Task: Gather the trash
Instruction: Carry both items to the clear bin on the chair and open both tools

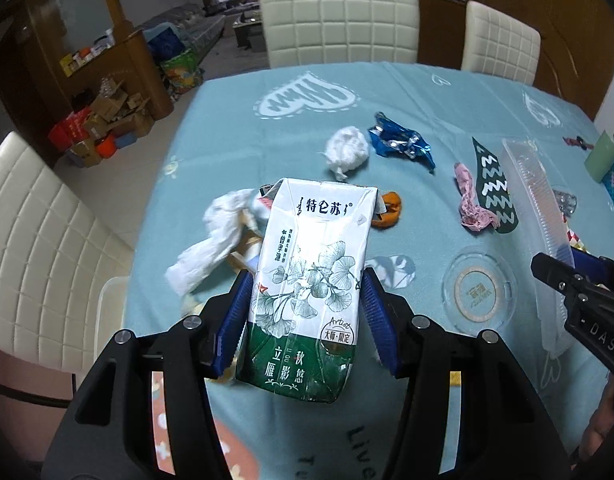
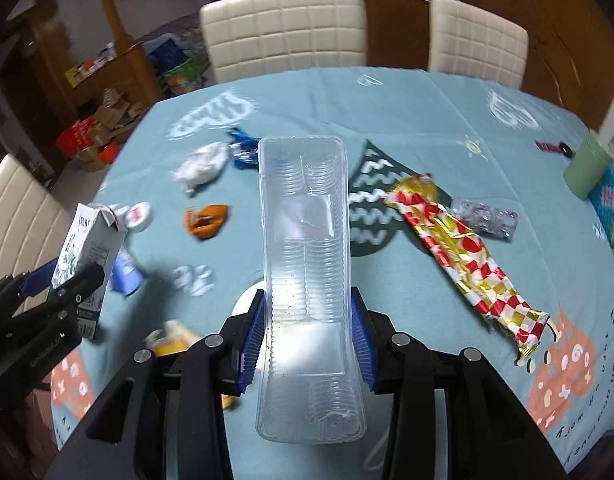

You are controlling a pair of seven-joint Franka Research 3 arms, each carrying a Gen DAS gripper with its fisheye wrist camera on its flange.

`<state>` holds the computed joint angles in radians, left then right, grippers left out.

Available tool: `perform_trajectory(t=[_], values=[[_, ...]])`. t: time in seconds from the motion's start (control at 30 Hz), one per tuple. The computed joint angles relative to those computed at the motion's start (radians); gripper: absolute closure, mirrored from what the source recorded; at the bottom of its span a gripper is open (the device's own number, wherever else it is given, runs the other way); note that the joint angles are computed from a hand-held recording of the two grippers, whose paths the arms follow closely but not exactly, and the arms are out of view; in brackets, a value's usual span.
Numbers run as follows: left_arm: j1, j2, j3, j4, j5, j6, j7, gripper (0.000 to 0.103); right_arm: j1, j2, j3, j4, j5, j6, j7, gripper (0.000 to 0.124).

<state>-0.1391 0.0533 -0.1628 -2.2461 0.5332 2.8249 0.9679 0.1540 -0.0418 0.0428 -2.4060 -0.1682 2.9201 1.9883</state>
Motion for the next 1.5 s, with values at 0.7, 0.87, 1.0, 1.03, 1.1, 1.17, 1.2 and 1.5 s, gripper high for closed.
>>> perform_trajectory(t=[0.7,0.87,1.0,1.03,1.1,1.17,1.2,1.5], values=[[0.342,-0.355,0.019,-0.308,0.416,0.021,-0.447,0.046,0.271,0.183,0.109,0.265,0.237,0.0,-0.447,0.085],[0.396,-0.344,0.05,-0.306,0.417,0.047,-0.453,0.044,0.334,0.273,0.1,0.39,0.23,-0.018,-0.483,0.085],[0.448,-0.324,0.03,-0.281,0.512,0.066,-0.532,0.021,0.376,0.33,0.077,0.469,0.209,-0.032,-0.486,0.085],[0.458,-0.321,0.025,-0.275,0.549,0.07,-0.566,0.014,0.387,0.351,0.068,0.495,0.197,-0.036,-0.483,0.085],[0.471,-0.32,0.032,-0.267,0.609,0.088,-0.616,0.013,0.396,0.368,0.062,0.519,0.195,-0.047,-0.484,0.085],[0.465,-0.301,0.042,-0.253,0.62,0.074,-0.623,0.011,0.402,0.382,0.06,0.538,0.195,-0.062,-0.487,0.085],[0.459,-0.293,0.052,-0.251,0.609,0.067,-0.616,0.011,0.403,0.395,0.061,0.554,0.198,-0.076,-0.492,0.085],[0.45,-0.284,0.102,-0.284,0.481,0.024,-0.546,0.011,0.406,0.47,0.091,0.642,0.239,-0.143,-0.569,0.082]])
